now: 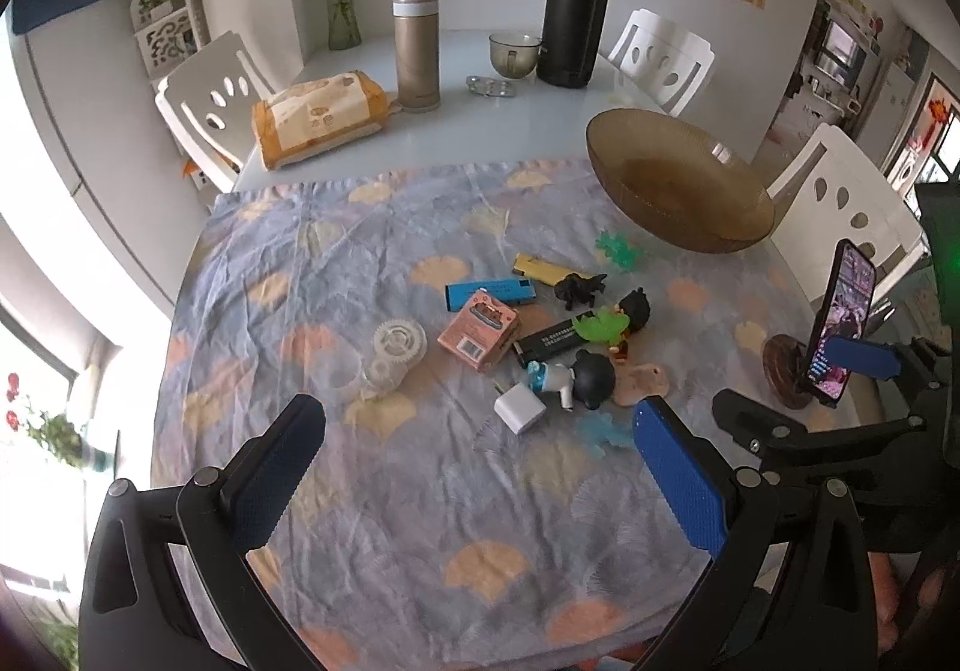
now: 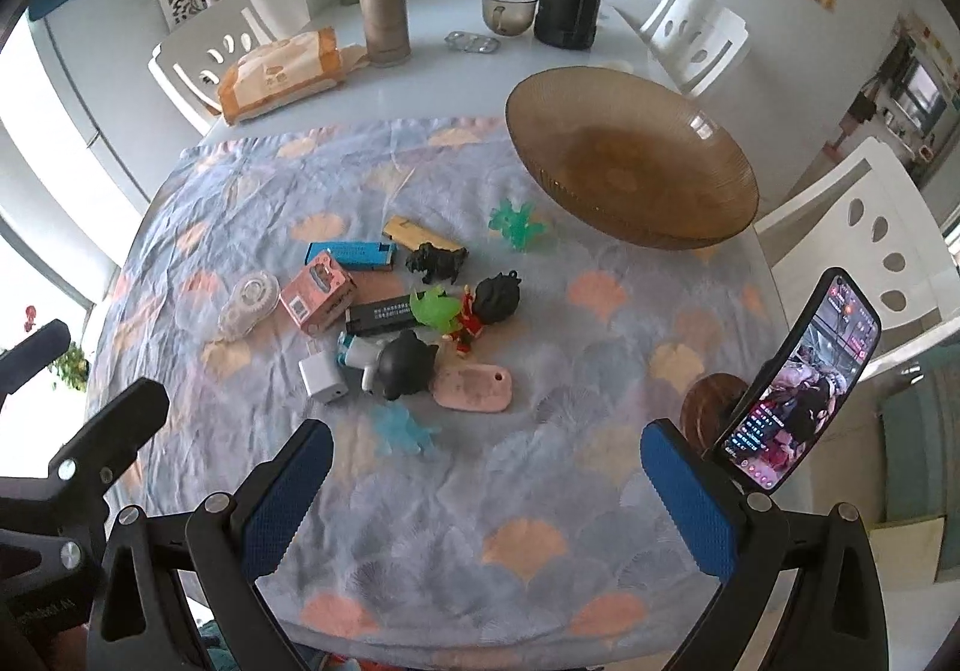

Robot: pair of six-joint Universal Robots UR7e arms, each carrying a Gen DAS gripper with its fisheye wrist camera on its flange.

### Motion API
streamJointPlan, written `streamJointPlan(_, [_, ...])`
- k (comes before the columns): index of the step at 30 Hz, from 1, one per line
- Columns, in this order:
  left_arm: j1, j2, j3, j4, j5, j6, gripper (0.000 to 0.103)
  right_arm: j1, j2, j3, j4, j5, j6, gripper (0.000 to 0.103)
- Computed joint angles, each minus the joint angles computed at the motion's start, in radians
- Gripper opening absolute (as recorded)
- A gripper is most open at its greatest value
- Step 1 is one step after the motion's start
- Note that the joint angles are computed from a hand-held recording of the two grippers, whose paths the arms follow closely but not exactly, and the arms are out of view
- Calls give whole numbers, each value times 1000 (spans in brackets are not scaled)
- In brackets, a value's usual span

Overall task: Organize rigid objects
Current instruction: 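Move the left tool toward the clear cup while the right tool approaches the teal star toy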

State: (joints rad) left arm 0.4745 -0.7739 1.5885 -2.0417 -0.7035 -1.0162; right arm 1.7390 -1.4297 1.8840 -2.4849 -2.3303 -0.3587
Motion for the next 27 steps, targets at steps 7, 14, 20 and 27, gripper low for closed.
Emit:
streamJointPlan(7, [10,-7,27,-89,-79,-19,102,-9,-16,20,36,-10,-25,103])
streamJointPlan(14, [1,15,11,-81,-86,-18,102,-26,-34,25,57,-10,-20,103])
streamJointPlan(20, [0,32,-10,-41,-80,-12,102,-38,-33,18,80,-18,-7,103])
streamJointPlan(27, [-53,-2,52,-69,124,-37,102,-54,-32,7,60,-14,-6,103])
